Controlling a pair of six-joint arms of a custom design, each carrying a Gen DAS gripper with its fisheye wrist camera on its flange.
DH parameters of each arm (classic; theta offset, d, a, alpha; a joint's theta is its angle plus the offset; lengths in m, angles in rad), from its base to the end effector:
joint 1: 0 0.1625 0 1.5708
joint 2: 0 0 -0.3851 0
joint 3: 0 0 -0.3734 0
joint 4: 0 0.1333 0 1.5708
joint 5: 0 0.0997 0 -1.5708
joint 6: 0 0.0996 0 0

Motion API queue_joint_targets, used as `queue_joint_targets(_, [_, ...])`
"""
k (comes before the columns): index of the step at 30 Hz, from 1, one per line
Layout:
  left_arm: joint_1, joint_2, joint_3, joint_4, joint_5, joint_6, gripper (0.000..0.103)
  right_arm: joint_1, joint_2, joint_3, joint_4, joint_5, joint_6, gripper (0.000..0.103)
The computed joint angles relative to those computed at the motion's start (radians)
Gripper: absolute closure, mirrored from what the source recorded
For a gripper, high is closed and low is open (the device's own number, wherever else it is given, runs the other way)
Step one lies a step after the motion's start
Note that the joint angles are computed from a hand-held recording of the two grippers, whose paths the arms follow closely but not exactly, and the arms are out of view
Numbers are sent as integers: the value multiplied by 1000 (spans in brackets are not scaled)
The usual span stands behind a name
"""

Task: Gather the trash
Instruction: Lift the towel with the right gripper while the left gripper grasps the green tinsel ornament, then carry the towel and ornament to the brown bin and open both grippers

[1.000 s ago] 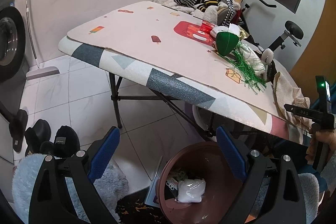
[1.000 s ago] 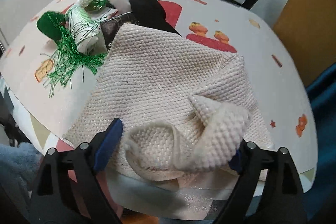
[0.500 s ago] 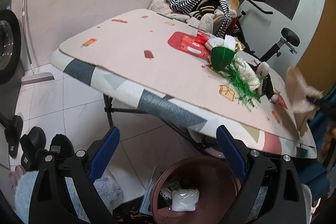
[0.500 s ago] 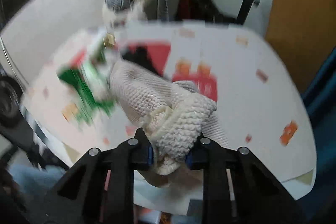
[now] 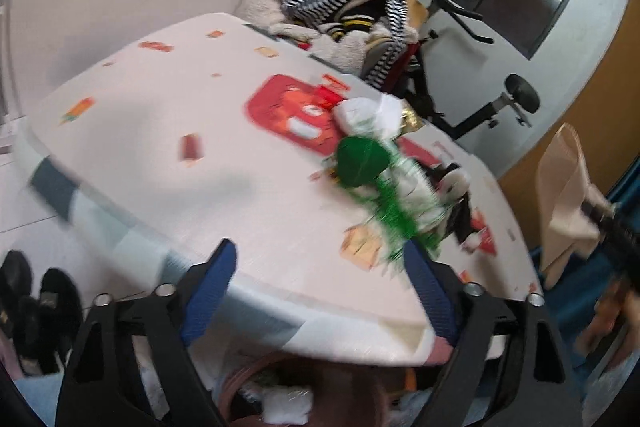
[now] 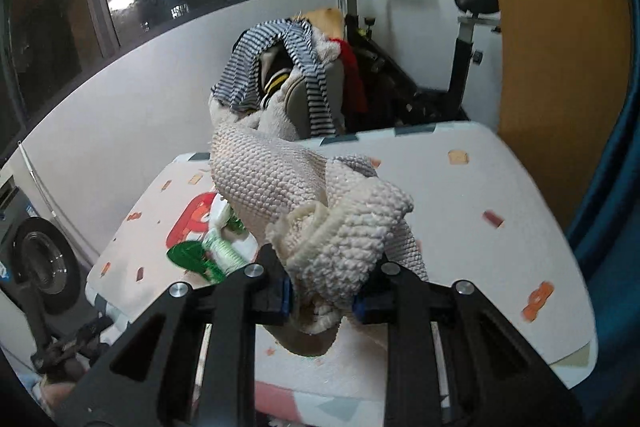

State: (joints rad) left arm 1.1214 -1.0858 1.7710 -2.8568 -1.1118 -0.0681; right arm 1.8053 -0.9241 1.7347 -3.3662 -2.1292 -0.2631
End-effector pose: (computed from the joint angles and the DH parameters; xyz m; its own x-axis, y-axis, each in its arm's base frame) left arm -0.1014 -0.6187 0.2496 -0.9385 0.1129 -0.3261 0.2952 0.7524 -0.5889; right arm 0.2212 -0.5793 0.2356 -0.8621 0.0844 0.4996 -0.3653 0.5798 -0.7283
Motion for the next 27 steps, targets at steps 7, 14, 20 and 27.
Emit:
queue_joint_targets(7, [55,203,-309,185,-178,-176,38,0,49,-1,17,-9,10,79])
queue_joint_targets(14, [68,351,-539,313,-119,-315,36,-13,48,8,46,-13,41,79])
queue_joint_targets(20, [93,398,-598,377,-143,-381,54,-14,36,28,37,-11,32,79])
queue_joint_targets(27, [32,320,-535,321,-89,-84,59,-6,14,48,23,0,33,79])
